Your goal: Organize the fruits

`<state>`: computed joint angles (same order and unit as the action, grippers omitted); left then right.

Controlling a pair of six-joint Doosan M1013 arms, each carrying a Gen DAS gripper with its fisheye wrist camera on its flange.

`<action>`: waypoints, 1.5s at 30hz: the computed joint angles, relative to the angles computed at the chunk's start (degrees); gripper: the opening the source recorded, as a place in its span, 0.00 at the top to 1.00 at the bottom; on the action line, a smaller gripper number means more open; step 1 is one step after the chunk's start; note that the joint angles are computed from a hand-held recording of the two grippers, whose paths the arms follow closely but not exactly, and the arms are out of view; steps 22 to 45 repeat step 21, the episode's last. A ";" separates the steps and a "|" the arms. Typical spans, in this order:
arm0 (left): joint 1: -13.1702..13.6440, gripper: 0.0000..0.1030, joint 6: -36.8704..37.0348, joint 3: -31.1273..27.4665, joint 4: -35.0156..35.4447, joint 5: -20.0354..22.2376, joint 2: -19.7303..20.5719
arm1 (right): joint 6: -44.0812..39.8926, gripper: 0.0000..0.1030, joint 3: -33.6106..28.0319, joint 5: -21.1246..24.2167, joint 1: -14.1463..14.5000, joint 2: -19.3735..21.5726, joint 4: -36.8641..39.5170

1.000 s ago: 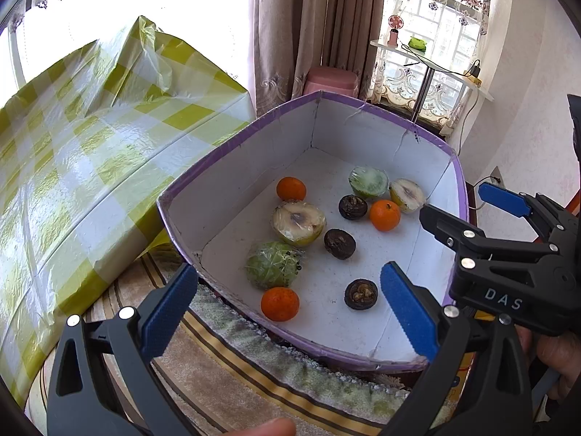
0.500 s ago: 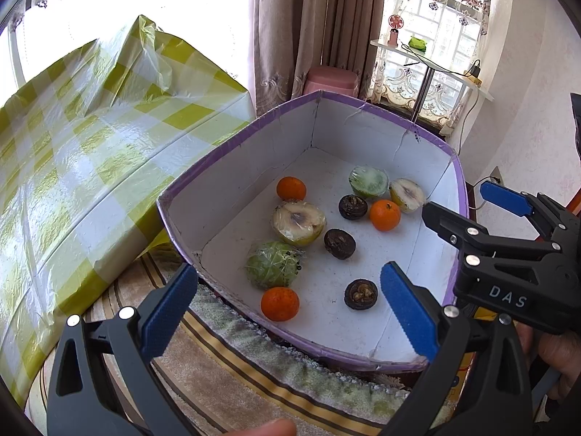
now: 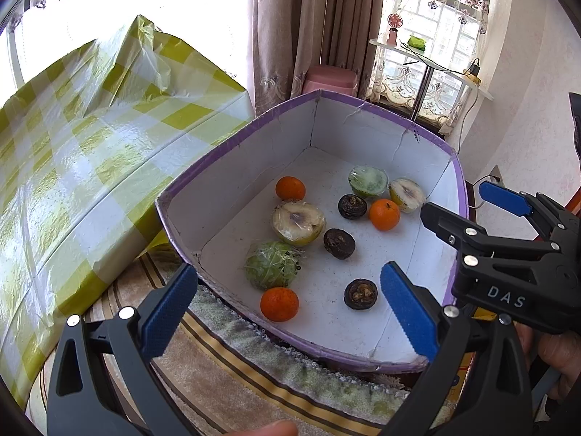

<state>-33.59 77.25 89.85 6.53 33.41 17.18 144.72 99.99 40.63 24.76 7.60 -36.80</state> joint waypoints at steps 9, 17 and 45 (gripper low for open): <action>-0.64 0.02 -1.25 0.66 2.88 -1.28 -0.27 | 0.44 0.16 -0.08 0.21 0.09 0.12 -0.07; 0.62 0.02 -1.11 1.93 0.40 -2.48 -2.05 | -1.40 0.16 -0.77 -0.90 0.40 0.21 1.60; 2.25 0.02 -9.39 5.30 6.02 -2.50 -5.50 | -6.62 0.16 -2.79 -3.02 2.08 1.00 4.29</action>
